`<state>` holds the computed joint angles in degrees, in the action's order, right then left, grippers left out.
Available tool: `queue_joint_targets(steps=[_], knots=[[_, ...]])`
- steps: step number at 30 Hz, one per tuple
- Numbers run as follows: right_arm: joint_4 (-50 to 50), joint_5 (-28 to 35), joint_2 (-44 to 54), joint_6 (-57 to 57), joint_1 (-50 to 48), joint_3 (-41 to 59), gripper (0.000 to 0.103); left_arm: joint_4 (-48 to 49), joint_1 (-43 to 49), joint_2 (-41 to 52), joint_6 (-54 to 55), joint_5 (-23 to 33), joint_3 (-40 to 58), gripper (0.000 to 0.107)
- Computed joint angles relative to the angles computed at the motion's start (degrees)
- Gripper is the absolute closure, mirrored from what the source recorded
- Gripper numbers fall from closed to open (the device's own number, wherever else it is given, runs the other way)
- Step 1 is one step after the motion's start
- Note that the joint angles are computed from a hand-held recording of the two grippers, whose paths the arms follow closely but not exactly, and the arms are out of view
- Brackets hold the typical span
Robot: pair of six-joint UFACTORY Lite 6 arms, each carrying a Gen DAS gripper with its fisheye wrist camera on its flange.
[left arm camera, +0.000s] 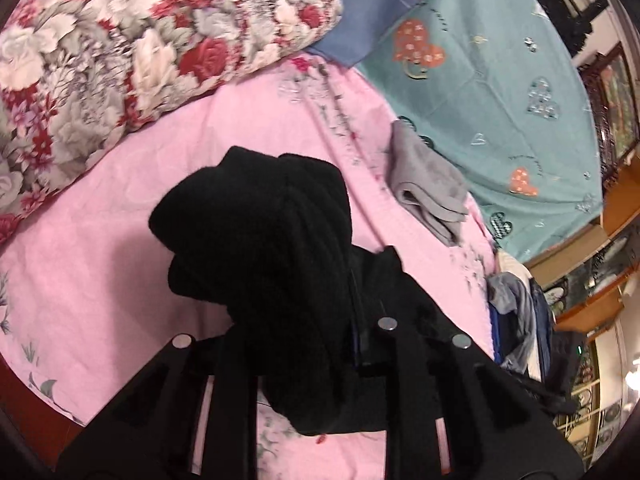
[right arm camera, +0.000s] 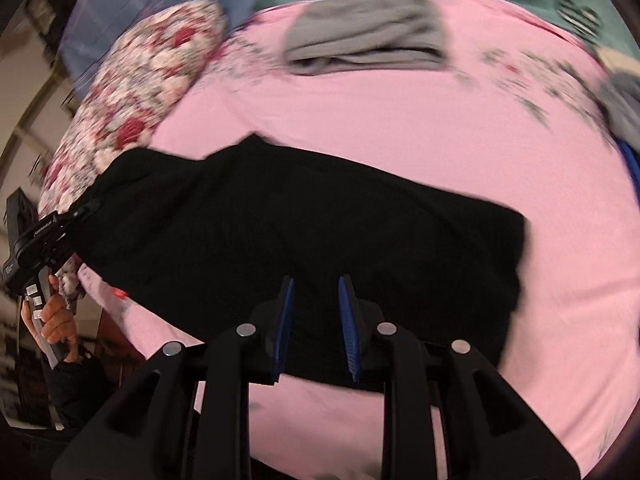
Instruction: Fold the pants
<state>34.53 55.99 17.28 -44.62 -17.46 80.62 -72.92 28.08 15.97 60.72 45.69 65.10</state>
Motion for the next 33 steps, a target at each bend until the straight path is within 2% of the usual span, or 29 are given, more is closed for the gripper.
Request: queue_joint_targets(steps=[5,7,12,14,16,20,21,23,27,29,33], knots=[[-1.91,4.69,17.77,9.43,15.18,21.01,0.078,-0.53,-2.58,0.14,-0.95,1.35,1.81,0.087],[-4.29,3.73,23.17,13.48,19.3,26.74,0.078,-0.34,-3.42,-0.28,-1.16,1.28,2.13,0.087],[-7.08,0.57,31.28,17.89,25.17,30.53,0.079,1.14,-6.23,-0.87,-2.47,0.33,3.07,0.088],[-7.46,-0.52,28.85,17.08,25.3,27.84,0.08,2.24,-8.09,-0.95,-3.78,-0.34,4.03,0.088],[-3.65,3.01,25.0,14.3,21.78,26.2,0.08,3.64,-11.04,-1.86,-5.51,-1.55,4.66,0.088],[-1.71,-2.51,7.23,5.89,11.03,12.68,0.076,6.35,-19.23,-3.91,-9.41,-6.04,5.67,0.088],[-0.83,-2.88,3.46,3.3,6.76,9.64,0.07,7.21,-21.73,-3.93,-10.76,-7.33,6.33,0.088],[1.96,-0.91,-0.91,-2.05,-2.37,5.76,0.067,9.45,-28.4,-2.32,-14.57,-10.4,9.03,0.088],[5.06,5.4,-1.74,-9.93,-21.86,2.62,0.067,15.96,-40.85,1.88,-22.59,-15.04,14.19,0.089],[5.43,7.44,-0.97,-13.18,-30.34,1.32,0.067,25.48,-49.65,5.52,-31.74,-18.41,18.36,0.089],[4.37,10.1,3.65,-15.42,-40.73,2.21,0.067,42.55,-60.81,14.63,-48.06,-18.94,26.56,0.086]])
